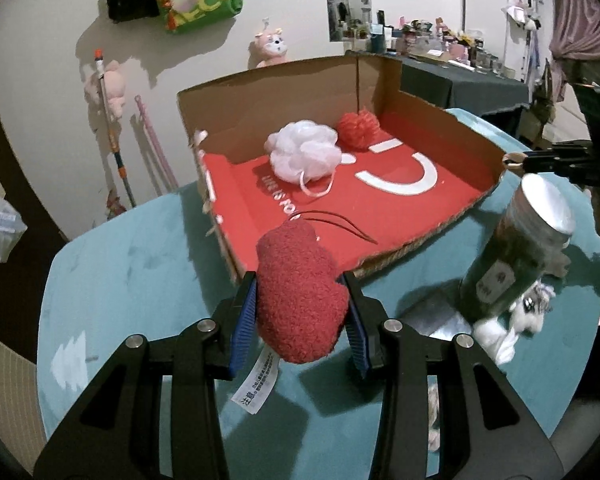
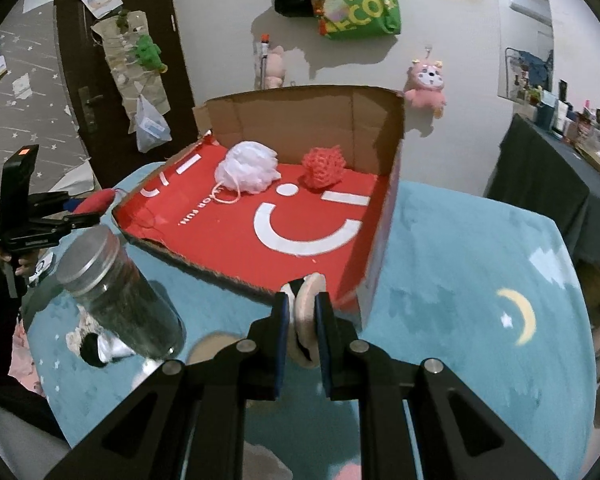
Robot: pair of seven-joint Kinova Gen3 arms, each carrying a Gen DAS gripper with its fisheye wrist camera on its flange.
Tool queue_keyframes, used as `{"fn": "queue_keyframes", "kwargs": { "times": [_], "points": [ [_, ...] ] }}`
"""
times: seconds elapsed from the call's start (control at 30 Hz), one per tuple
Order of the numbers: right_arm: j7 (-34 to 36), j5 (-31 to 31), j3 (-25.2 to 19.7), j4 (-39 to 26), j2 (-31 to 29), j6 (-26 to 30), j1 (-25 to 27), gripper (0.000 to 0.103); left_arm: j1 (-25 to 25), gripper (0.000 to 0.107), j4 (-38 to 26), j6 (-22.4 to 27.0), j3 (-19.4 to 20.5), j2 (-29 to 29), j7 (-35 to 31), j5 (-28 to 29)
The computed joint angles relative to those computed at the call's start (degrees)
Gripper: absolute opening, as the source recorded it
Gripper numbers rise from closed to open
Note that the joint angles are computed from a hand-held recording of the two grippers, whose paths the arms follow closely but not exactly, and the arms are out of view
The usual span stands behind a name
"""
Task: Organize soft objects
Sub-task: 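Lower the heart sponge and powder puff into the box and open both tools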
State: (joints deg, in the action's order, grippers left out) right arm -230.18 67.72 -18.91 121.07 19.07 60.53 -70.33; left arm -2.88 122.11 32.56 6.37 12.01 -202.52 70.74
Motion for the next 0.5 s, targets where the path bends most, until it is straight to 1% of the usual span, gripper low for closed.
{"fn": "queue_keyframes", "kwargs": {
  "times": [0.03, 0.07, 0.17, 0.2, 0.27, 0.3, 0.4, 0.43, 0.5],
  "points": [
    [0.8, 0.1, 0.2, -0.3, -0.1, -0.4, 0.5, 0.015, 0.9, 0.038, -0.9, 0.4, -0.2, 0.3, 1.2, -0.9],
    [2.1, 0.5, 0.4, -0.5, -0.4, -1.0, 1.2, 0.015, 2.4, 0.038, -1.6, 0.5, -1.3, 0.4, 2.7, -1.5],
    [6.4, 0.8, 1.1, -2.0, -0.9, -2.8, 3.6, 0.015, 8.3, 0.038, -4.0, 0.5, -5.1, 0.9, 6.7, -3.3],
    [7.7, 0.7, 1.7, -2.5, -1.0, -3.4, 4.0, 0.015, 10.2, 0.038, -5.0, 0.2, -6.1, 1.1, 8.8, -4.5],
    [11.5, -0.1, 4.3, -3.9, -1.1, -5.8, 4.6, 0.015, 14.9, 0.038, -7.3, 0.2, -9.2, 1.9, 13.4, -7.1],
    [13.8, -0.8, 4.2, -5.0, -0.9, -6.3, 6.0, 0.015, 17.6, 0.038, -8.4, -0.4, -10.9, 2.5, 15.8, -8.3],
    [20.8, -2.8, 0.5, -9.0, 0.9, -6.6, 13.6, 0.015, 25.6, 0.038, -12.2, -1.2, -16.8, 5.4, 22.7, -11.1],
    [23.1, -3.9, -0.2, -10.4, 1.5, -6.4, 15.2, 0.015, 28.2, 0.038, -13.6, -0.7, -19.4, 6.5, 25.1, -12.0],
    [27.8, -5.3, -3.4, -13.5, 3.3, -5.6, 20.5, 0.015, 33.5, 0.038, -16.4, 0.0, -24.4, 8.8, 29.7, -14.2]
  ]
}}
